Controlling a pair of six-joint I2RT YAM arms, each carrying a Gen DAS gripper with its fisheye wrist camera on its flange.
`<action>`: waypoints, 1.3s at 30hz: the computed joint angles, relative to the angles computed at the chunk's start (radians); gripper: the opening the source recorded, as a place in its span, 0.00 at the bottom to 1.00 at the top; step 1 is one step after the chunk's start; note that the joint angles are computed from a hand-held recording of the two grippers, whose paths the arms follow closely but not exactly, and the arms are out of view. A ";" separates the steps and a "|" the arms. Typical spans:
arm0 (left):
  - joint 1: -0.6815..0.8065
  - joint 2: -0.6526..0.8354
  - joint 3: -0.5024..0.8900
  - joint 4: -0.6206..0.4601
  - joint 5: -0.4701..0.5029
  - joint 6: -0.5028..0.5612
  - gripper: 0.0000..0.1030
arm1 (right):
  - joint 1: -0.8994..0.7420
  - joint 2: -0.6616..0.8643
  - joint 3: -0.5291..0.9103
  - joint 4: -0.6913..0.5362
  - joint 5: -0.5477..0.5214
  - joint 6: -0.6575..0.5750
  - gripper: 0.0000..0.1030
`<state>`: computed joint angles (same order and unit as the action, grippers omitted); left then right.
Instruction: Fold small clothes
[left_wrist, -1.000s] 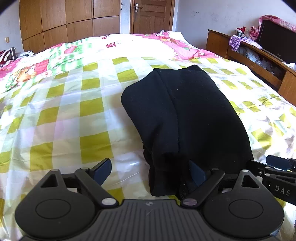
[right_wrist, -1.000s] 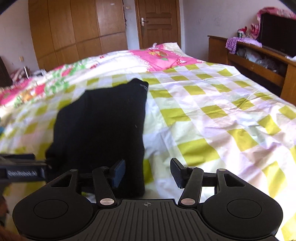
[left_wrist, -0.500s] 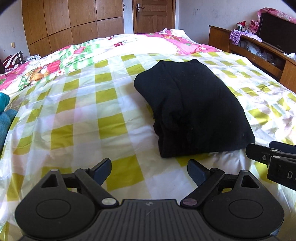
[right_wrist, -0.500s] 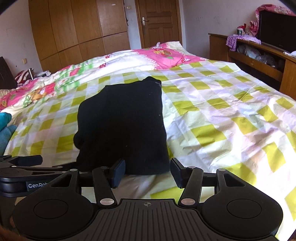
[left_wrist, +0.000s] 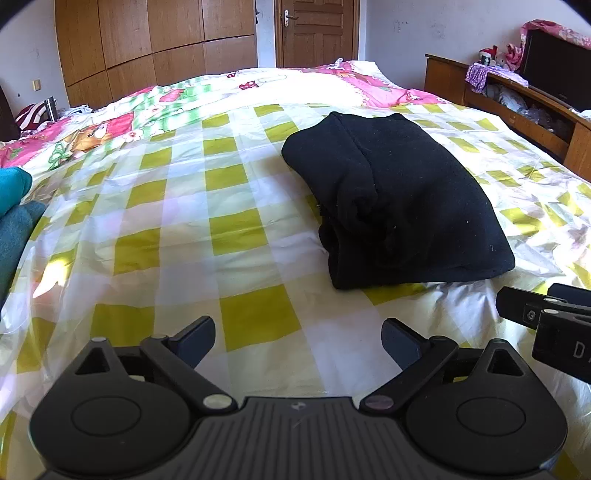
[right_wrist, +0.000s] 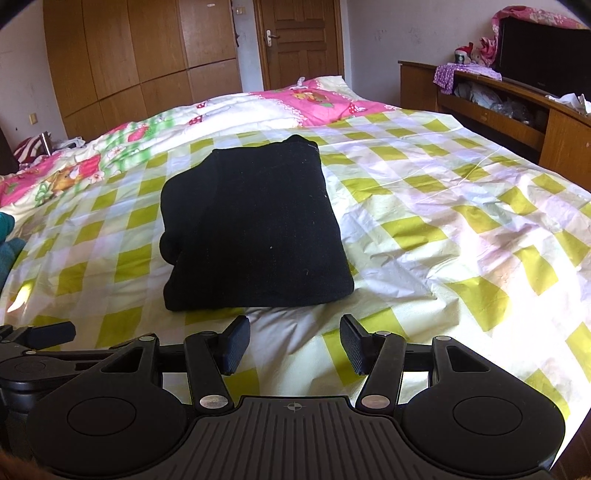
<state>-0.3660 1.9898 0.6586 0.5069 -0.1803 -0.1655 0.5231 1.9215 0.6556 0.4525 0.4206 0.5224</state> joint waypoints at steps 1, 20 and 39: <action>-0.004 0.001 0.004 -0.006 -0.010 0.000 1.00 | 0.006 -0.004 -0.005 0.004 0.007 0.000 0.52; -0.022 -0.016 0.005 -0.018 -0.042 0.017 1.00 | 0.035 -0.015 -0.021 0.013 0.024 -0.012 0.53; -0.006 -0.027 0.005 -0.043 -0.007 -0.005 1.00 | 0.024 -0.007 -0.017 -0.002 0.010 0.033 0.53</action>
